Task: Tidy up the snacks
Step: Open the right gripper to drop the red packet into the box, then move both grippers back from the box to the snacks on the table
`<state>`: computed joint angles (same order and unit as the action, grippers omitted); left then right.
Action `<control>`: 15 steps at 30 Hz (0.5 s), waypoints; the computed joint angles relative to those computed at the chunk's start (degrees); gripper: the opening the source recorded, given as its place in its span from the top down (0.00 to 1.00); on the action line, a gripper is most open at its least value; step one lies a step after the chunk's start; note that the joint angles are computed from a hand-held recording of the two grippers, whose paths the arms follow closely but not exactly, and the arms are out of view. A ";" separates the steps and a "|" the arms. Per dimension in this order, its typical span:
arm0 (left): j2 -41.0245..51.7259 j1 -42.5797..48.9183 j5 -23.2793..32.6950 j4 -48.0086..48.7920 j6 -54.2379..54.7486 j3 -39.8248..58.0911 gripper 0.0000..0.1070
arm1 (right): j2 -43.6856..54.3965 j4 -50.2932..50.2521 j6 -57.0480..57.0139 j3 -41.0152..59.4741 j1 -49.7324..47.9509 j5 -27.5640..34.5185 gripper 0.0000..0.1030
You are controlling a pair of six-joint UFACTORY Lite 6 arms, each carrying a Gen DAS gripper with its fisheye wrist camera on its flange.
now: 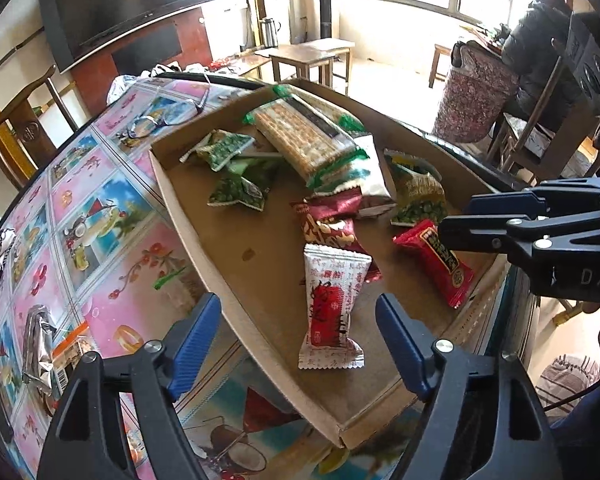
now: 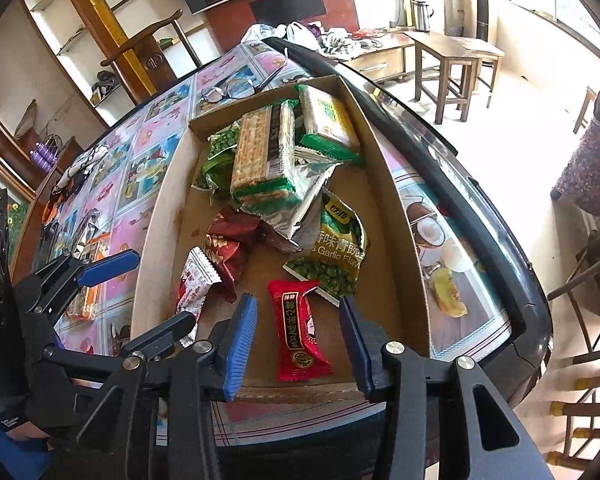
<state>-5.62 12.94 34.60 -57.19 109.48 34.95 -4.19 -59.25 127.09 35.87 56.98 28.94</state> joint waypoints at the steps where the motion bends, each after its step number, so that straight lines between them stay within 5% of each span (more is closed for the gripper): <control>1: -0.41 0.64 0.68 -0.81 0.81 -0.05 0.27 | -0.15 -0.01 0.09 0.05 0.09 0.39 0.55; 15: -2.27 7.05 8.60 -3.43 3.45 1.10 0.26 | -0.85 1.45 1.84 1.85 3.26 10.46 0.53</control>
<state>-7.89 19.99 43.20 -60.62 112.92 36.05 -5.04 -57.80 128.93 37.72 60.24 39.40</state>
